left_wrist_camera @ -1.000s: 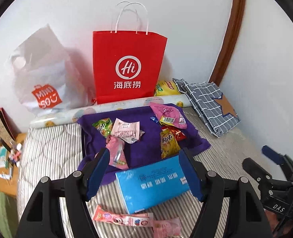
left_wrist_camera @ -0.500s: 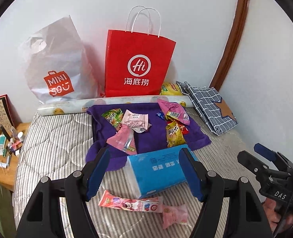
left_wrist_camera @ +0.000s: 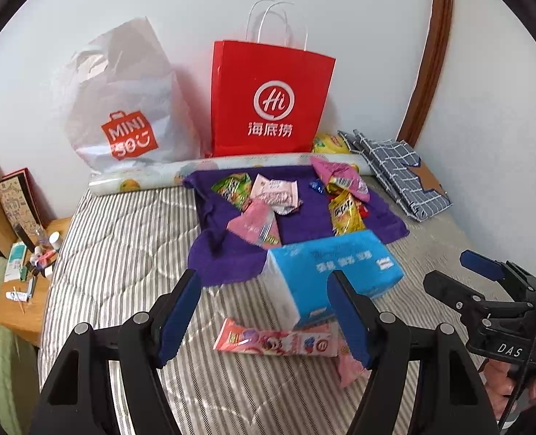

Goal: Organize snacks
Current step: 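Grasp the pink peach pastry packet with the right tool and lift it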

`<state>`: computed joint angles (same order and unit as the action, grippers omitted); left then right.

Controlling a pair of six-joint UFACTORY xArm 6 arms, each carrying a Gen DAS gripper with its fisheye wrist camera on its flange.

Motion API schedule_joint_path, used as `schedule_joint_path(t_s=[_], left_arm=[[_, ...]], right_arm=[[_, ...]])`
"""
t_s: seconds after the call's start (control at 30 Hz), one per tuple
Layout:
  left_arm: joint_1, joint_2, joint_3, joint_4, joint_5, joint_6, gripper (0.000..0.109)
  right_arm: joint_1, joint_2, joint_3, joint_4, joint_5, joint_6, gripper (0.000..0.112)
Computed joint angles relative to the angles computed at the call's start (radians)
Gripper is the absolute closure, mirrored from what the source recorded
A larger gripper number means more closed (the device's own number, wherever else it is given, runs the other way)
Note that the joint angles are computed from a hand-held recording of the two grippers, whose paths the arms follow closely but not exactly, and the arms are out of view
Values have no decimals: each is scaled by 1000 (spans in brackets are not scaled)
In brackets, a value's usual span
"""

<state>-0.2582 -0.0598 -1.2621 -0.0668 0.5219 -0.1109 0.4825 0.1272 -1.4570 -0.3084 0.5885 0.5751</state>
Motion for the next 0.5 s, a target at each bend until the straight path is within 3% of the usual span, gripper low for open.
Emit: schedule_joint_path(t_s=[0.33,0.5], left_arm=[[25,-4,37,12,31,-14,38],[46,6,43,17,48,-32,38]], right_arm=[[16,25,20,68,-8,-48,19],[30,28,42,195,-27,-193,27]])
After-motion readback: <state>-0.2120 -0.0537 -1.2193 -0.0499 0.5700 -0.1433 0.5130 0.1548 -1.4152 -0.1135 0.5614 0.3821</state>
